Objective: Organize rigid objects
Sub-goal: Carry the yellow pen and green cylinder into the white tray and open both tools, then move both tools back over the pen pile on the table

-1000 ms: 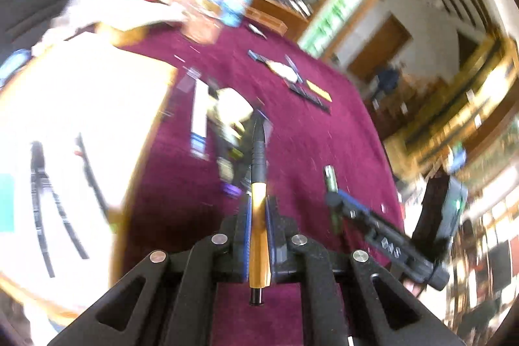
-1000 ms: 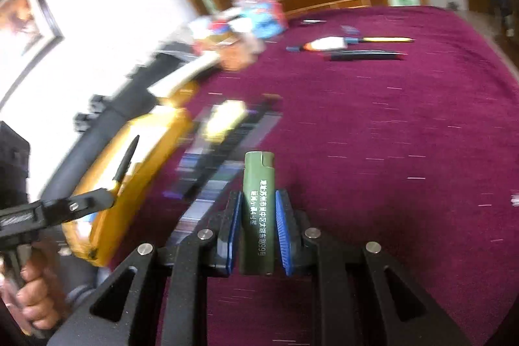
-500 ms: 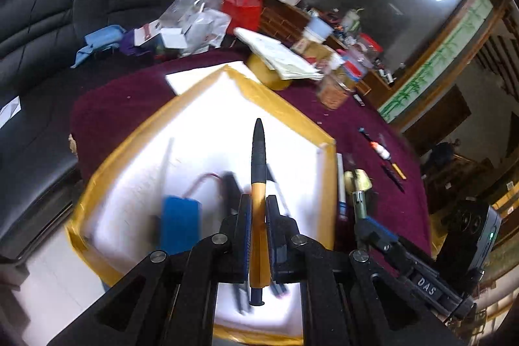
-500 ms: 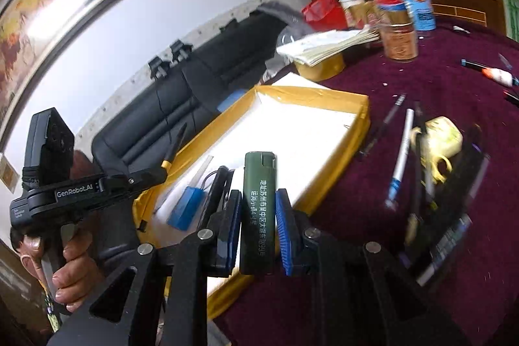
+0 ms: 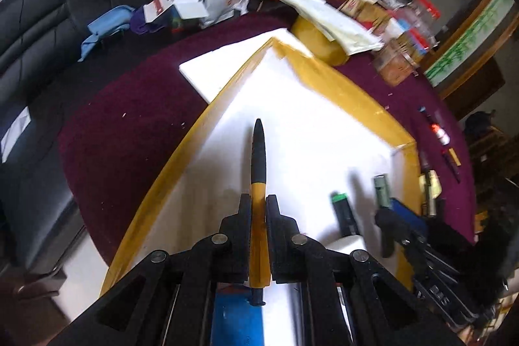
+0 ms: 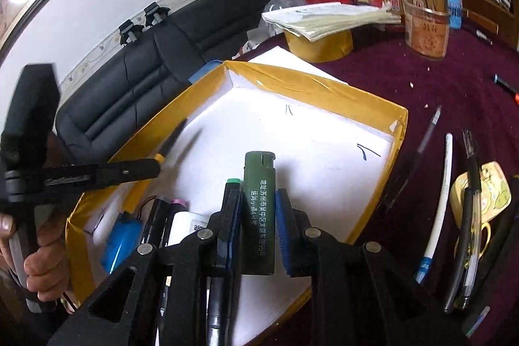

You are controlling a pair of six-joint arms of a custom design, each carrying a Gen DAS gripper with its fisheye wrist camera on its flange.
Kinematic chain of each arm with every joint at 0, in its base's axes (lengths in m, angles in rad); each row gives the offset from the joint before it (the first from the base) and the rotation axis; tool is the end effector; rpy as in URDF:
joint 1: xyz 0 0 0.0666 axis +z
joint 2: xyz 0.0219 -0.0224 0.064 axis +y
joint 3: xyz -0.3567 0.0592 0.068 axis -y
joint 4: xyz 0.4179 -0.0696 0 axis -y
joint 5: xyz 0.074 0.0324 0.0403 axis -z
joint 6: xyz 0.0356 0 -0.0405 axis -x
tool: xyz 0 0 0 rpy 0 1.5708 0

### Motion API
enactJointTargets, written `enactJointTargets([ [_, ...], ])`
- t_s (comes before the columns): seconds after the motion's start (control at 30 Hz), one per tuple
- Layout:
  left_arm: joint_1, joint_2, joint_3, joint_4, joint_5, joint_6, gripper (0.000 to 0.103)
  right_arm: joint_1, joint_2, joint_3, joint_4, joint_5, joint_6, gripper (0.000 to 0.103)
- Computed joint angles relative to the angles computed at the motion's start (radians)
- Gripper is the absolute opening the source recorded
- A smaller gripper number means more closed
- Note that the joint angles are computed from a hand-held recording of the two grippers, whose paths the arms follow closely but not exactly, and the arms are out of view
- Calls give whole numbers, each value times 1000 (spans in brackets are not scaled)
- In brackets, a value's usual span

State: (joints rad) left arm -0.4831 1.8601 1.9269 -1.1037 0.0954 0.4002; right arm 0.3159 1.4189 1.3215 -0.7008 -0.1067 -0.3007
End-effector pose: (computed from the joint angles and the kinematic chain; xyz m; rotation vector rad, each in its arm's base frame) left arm 0.5839 -0.3106 0.3867 0.1453 2.6630 -0.4268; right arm 0.5001 0.1670 0.3744 -0.0705 2.4031 0.4189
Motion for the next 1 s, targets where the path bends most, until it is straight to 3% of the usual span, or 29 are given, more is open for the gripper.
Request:
enactJointTargets([
  [0.1, -16, 29, 46, -55, -98, -33, 8, 11, 11, 7, -11, 14, 20, 21],
  [0.2, -23, 62, 96, -104, -126, -65, 9, 40, 20, 18, -34, 97, 63, 21],
  [0.33, -21, 88, 130, -152, -121, -51, 10, 53, 21, 16, -30, 131, 74, 21],
  [0.4, -16, 84, 125, -138, -110, -52, 20, 49, 20, 13, -25, 122, 71, 22],
  [0.47, -10, 70, 108, -119, -87, -42, 39, 49, 16, 8, -17, 109, 72, 26],
  [0.53, -9, 36, 67, -74, -68, -39, 42, 44, 6, -7, 12, 73, 66, 38],
  [0.6, -16, -20, 3, -15, -56, -35, 50, 37, -12, -26, 44, 31, 45, 44],
  [0.7, -40, -137, -131, 101, -81, -27, 53, 18, -58, -62, 108, -19, 8, 44],
  [0.83, -78, -289, -306, 246, -86, 23, 59, -11, -136, -95, 125, -46, -31, 44],
  [1.0, -160, -421, -481, 395, -111, 99, 64, -82, -364, -276, 157, -77, -147, 47],
])
